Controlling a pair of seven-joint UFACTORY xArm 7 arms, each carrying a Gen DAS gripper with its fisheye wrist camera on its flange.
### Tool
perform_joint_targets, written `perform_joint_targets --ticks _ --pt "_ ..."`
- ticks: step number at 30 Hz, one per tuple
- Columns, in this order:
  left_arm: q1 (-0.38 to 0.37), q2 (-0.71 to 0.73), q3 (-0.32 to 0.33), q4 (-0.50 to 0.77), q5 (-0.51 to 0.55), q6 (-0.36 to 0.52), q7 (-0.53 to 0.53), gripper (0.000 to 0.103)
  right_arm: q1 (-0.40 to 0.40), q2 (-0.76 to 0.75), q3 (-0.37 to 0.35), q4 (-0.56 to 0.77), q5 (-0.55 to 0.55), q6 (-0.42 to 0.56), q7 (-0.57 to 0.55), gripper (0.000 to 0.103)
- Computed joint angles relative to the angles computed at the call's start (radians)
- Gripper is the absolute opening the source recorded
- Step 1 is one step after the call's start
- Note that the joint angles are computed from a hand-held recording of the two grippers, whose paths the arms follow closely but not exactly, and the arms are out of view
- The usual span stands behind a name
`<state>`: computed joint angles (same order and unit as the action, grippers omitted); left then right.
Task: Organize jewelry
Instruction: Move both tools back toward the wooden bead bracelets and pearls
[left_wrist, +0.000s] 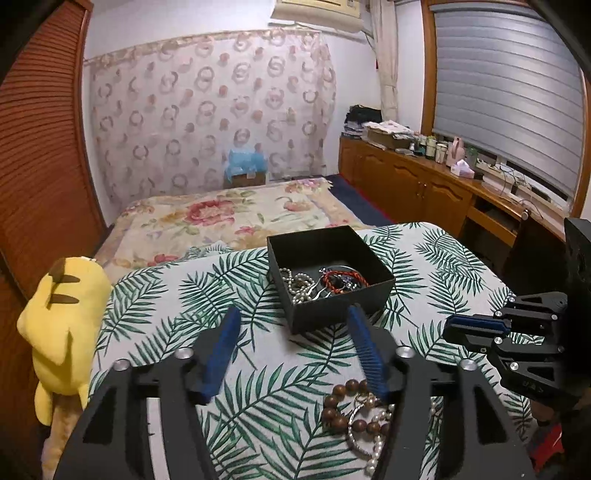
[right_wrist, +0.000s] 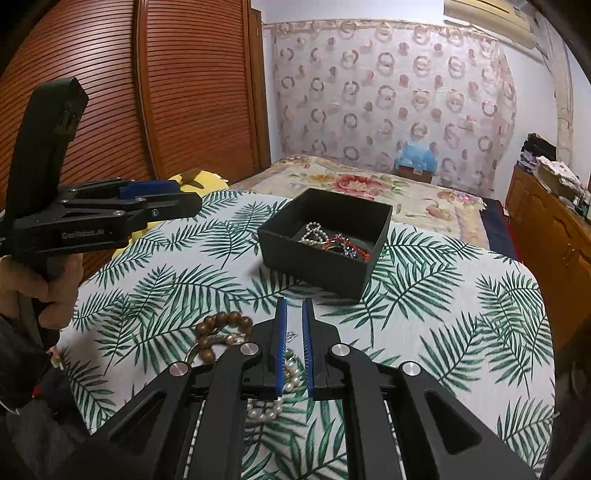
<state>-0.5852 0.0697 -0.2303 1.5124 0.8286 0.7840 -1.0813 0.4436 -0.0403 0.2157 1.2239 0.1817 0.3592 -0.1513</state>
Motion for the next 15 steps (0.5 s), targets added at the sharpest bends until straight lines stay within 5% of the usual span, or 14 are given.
perform_joint_targets --ticks 6,15 --pt "0.005 -0.046 -0.015 -0.057 0.028 0.018 -0.043 0.085 0.003 -0.034 0.001 -0.045 -0.012 0.006 0.028 0.010" --pt "0.052 -0.122 -0.056 -0.199 -0.006 -0.030 -0.108 0.086 0.005 -0.056 -0.009 -0.097 0.011 0.034 0.031 0.010"
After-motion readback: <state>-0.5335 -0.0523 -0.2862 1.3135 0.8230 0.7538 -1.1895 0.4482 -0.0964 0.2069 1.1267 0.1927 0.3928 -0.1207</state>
